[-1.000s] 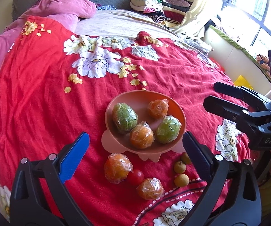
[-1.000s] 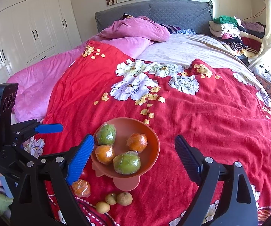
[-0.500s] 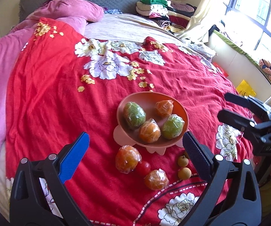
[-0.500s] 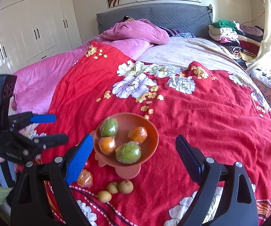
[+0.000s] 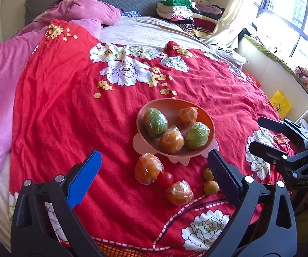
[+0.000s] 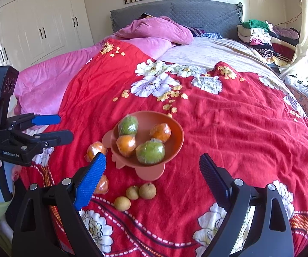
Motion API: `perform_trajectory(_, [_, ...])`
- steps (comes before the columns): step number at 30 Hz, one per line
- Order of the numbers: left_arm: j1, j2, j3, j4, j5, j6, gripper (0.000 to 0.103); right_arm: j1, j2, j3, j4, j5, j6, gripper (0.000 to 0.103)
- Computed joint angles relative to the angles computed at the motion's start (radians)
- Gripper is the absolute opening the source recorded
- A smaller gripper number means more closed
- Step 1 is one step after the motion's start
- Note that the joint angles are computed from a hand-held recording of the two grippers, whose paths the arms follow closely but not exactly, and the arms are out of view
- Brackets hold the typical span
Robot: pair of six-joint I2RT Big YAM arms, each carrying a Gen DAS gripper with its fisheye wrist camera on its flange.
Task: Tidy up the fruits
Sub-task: 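Withdraw both open tools from the bowl toward the fruits on the cover, then grasp a wrapped tangerine with the left tool while the right tool grasps a small brown fruit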
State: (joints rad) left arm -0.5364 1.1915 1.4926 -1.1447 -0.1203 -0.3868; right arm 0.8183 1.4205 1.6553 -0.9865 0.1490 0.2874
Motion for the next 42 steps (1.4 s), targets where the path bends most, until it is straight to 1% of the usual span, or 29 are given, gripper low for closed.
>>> perform_trajectory(20, [-0.043, -0.031, -0.045, -0.016, -0.011, -0.030, 0.093, 0.050, -0.045, -0.098, 0.000, 0.011, 0.047, 0.088])
perform_trajectory(32, [-0.067, -0.035, -0.071, -0.040, 0.018, -0.046, 0.093, 0.075, -0.048, -0.130, -0.001, 0.014, 0.056, 0.088])
perform_trajectory(38, [-0.079, -0.039, -0.088, -0.043, 0.032, -0.053, 0.093, 0.084, -0.043, -0.141, -0.004, 0.010, 0.059, 0.087])
perform_trajectory(42, [-0.081, -0.039, -0.096, -0.044, 0.038, -0.059, 0.093, 0.088, -0.036, -0.145, -0.007, 0.003, 0.057, 0.081])
